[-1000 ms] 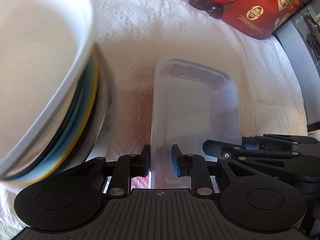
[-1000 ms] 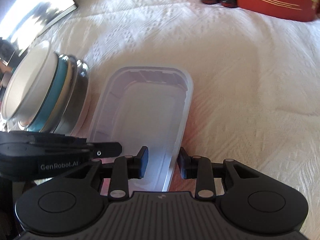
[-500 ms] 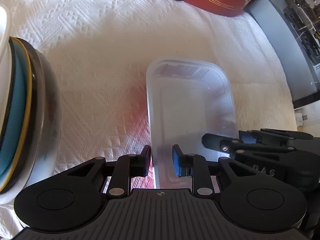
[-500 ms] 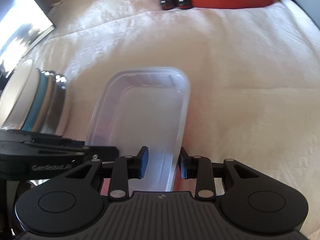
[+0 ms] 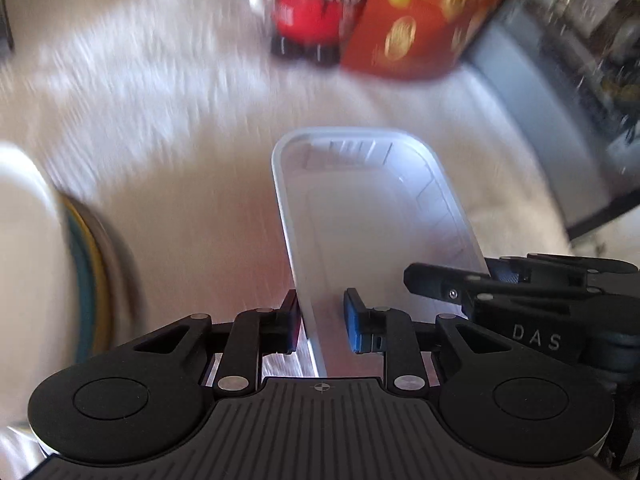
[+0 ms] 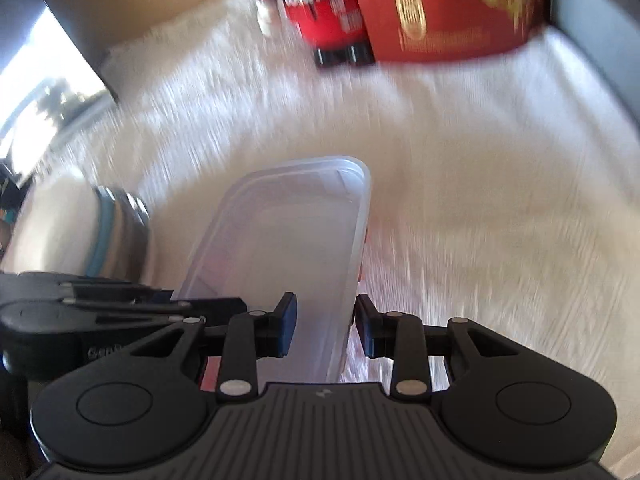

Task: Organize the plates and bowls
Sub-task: 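Grip the clear tray rim with the left tool while the right tool grips it too, then carry the clear tray with red foil tray over the bowl stack with both tools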

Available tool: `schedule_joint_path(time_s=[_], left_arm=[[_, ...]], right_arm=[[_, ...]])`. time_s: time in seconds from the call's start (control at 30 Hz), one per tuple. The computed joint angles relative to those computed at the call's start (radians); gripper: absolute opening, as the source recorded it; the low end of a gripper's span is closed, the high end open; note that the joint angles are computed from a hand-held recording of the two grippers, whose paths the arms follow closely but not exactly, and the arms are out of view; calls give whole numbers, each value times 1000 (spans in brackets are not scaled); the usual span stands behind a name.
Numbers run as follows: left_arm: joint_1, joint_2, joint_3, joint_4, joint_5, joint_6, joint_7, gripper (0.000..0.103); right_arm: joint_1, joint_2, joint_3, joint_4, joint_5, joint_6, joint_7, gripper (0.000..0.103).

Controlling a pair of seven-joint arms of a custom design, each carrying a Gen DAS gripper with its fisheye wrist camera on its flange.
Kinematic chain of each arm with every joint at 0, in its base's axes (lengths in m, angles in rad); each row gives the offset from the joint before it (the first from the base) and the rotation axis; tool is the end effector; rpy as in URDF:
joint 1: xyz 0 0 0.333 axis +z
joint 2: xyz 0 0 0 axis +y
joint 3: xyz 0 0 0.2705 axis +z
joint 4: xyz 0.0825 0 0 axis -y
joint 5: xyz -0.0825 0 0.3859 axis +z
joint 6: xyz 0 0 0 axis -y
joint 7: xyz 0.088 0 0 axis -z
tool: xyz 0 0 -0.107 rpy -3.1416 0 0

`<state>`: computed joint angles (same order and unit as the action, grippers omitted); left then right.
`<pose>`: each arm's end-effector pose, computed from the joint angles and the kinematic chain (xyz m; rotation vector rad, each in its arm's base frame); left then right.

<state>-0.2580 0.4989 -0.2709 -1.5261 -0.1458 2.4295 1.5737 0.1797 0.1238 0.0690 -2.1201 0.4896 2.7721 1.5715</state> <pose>0.6244 -0.3321 0.3828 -1.7072 2.5261 -0.7453 0.5820 0.1262 0.3631 -1.6480 1.9475 -0.1030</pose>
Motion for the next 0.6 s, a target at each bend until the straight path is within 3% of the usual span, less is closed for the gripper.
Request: schedule_joint_path(time_s=[0.27, 0.6], left_arm=[[117, -151, -3, -62, -143, 79, 85, 26], [213, -305, 74, -267, -251, 115, 98, 26]], right_arm=[[6, 31, 32, 178, 68, 46, -109, 32], [88, 232, 93, 491, -35, -74, -100, 32]])
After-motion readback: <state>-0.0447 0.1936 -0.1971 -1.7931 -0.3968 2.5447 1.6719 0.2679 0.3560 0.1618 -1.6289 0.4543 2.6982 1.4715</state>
